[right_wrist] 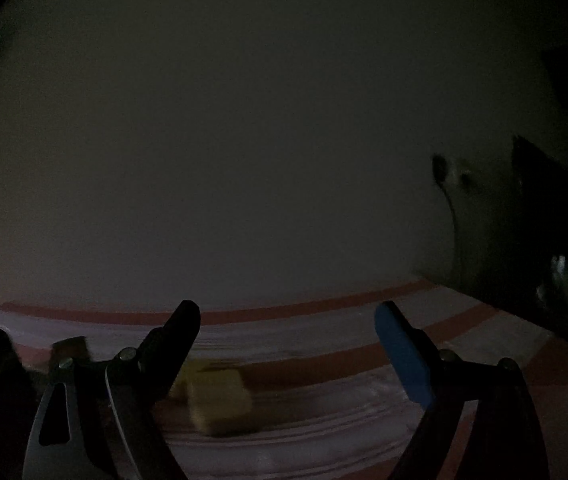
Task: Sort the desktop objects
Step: 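Grasp the black box with the red emblem with the left tool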
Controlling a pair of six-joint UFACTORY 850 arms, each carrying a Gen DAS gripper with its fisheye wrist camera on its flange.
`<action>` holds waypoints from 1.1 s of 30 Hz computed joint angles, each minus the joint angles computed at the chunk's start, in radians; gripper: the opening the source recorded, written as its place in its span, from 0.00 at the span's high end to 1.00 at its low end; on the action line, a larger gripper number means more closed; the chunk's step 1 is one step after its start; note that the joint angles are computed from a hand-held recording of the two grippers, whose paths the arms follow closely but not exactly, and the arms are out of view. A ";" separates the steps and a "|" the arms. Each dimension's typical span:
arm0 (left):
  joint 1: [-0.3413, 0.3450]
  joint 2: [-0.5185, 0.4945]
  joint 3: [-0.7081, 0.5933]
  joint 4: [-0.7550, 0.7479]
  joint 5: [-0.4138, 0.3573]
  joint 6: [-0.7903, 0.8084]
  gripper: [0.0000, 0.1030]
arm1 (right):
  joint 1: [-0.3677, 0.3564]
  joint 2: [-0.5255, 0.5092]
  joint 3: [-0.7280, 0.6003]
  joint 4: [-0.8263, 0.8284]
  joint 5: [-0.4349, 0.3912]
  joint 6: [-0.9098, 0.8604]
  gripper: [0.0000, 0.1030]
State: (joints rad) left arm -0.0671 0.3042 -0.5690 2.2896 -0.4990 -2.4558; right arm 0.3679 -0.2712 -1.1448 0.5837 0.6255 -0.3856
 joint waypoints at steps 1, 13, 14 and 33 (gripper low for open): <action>-0.006 -0.007 -0.006 0.005 0.014 -0.002 0.01 | -0.009 -0.003 -0.007 0.014 -0.013 0.009 0.12; -0.085 -0.181 -0.159 -0.154 0.137 0.201 0.01 | -0.061 0.002 -0.018 -0.015 -0.119 0.109 0.12; -0.101 -0.210 -0.185 -0.245 0.112 0.286 0.01 | -0.058 0.001 -0.021 -0.006 -0.126 0.106 0.12; -0.106 -0.611 -0.653 -1.167 -0.270 0.851 0.01 | -0.062 0.023 -0.025 0.053 -0.211 0.111 0.12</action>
State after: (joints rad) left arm -0.1736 -0.3068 -1.2218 1.1226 -0.7693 -1.6052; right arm 0.3055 -0.2486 -1.1696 0.6364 0.4143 -0.2751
